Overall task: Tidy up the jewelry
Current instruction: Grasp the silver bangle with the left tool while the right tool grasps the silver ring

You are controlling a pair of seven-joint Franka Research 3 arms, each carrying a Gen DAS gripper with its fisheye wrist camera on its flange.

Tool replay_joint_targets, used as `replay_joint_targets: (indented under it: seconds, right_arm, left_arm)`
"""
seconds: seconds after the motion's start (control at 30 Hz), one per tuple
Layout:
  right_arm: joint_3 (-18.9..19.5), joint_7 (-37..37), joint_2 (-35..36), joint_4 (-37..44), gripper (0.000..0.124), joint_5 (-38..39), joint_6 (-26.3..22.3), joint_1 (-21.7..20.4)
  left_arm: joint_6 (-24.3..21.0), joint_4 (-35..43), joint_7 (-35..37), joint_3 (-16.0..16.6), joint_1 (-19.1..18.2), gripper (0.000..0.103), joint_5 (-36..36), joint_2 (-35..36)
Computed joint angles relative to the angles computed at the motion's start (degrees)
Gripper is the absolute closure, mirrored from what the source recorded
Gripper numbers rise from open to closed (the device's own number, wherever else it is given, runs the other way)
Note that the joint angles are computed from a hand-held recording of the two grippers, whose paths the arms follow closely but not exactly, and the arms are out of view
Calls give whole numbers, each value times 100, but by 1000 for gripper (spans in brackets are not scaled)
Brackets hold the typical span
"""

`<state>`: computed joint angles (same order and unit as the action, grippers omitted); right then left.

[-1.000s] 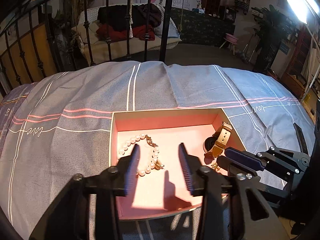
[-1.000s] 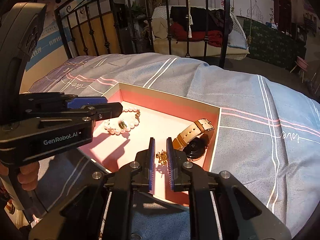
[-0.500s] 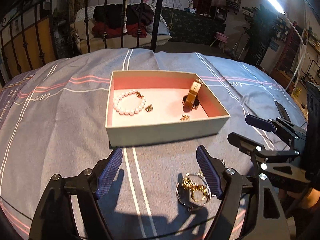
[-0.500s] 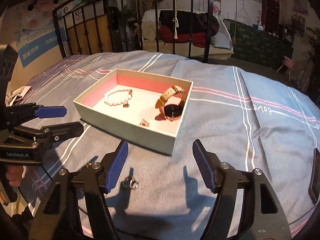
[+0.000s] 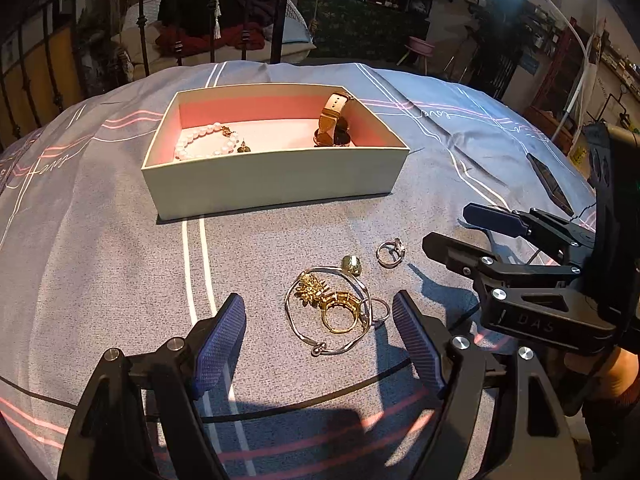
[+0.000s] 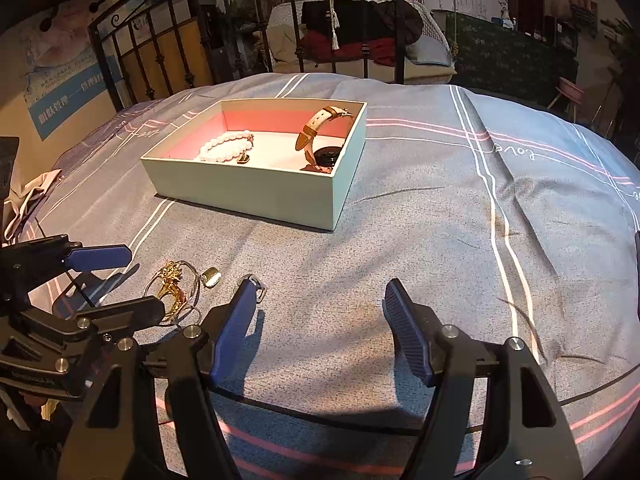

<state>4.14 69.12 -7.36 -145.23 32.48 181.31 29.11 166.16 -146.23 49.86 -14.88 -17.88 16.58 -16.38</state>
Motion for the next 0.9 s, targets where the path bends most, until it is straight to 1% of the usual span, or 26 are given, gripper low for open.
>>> replay_joint_targets:
  seconds: [0.1,0.17,0.23,0.27,0.3,0.33,0.4,0.53,0.63,0.73,0.9]
  right_arm:
    - [15,22,20,11,57,-26,-46,-38]
    - [-12,-27,34,32,57,31,-63,-4]
    - [22,-8,49,37,57,3,-59,-38]
    - [48,30,60,45,57,-31,-72,-69]
    - [48,30,67,51,57,-20,-84,-65]
    - [31,-12,74,61,57,26,-90,-34]
    - [45,-59,95,84,57,44,-108,-21]
    - [10,-393,154,187,57,296,-207,119]
    - [205,-217,225,242,57,-46,-261,-63]
    - [238,-288,310,350,57,-77,-350,-75]
    - [361,-195,430,470,59,-316,-403,-162]
  left_arm:
    - [-26,102,-7,-23,42,32,52,156]
    - [-87,147,-37,-45,76,37,105,242]
    - [-142,191,-336,-244,286,44,525,272]
    - [-171,207,-411,-274,322,46,660,279]
    - [-185,216,-470,-275,339,52,744,283]
    - [-165,208,-502,-252,339,53,789,279]
    - [-49,159,-371,-99,234,53,624,280]
    - [15,138,-224,23,152,53,400,255]
    - [19,130,-342,-43,272,53,509,187]
    - [-3,127,-490,-103,394,53,656,119]
    - [-19,137,-540,-94,441,53,730,63]
